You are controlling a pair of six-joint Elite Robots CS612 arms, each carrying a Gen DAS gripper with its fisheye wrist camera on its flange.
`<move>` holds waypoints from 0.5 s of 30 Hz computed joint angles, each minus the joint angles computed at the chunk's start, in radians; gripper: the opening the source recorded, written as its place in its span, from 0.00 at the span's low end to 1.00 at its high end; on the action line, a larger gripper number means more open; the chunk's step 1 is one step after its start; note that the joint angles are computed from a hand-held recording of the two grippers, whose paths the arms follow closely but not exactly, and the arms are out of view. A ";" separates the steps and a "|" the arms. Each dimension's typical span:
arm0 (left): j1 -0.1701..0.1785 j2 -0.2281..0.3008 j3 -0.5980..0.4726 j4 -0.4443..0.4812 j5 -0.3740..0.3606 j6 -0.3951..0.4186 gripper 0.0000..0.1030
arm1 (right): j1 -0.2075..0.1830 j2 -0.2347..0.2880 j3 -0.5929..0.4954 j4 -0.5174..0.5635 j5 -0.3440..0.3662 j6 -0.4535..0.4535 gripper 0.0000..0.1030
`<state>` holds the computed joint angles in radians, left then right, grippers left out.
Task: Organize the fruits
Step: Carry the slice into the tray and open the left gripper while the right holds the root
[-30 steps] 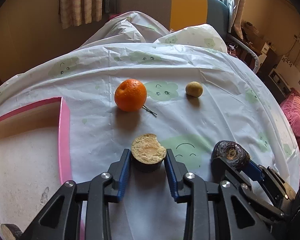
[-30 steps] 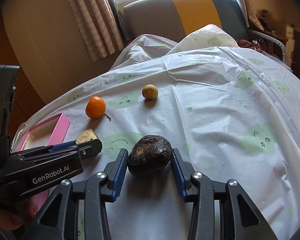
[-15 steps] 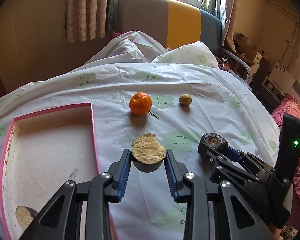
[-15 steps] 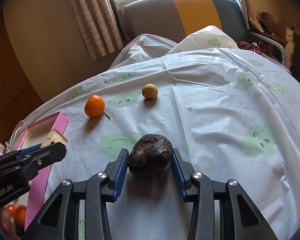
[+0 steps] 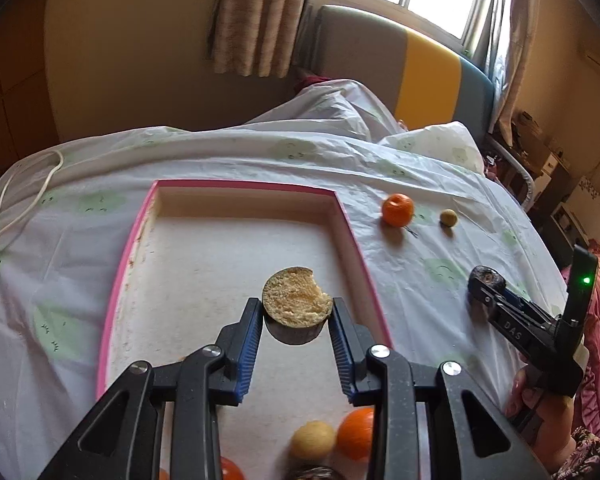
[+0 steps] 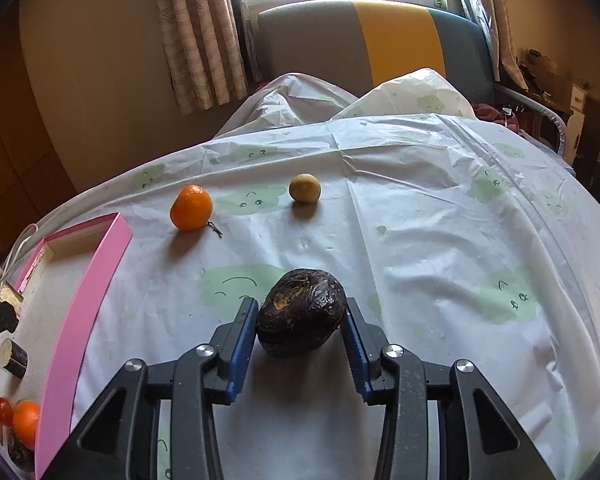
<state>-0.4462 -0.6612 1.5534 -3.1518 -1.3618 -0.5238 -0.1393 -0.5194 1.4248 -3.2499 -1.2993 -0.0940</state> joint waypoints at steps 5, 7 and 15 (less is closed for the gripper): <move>0.028 -0.011 0.032 0.009 0.021 -0.042 0.33 | 0.007 -0.003 0.009 -0.024 -0.009 -0.033 0.41; 0.034 -0.012 0.040 0.018 0.027 -0.051 0.33 | 0.009 -0.003 0.009 -0.025 -0.017 -0.038 0.41; 0.030 -0.003 0.049 0.030 0.088 -0.040 0.33 | 0.012 -0.003 0.004 -0.008 -0.031 -0.046 0.41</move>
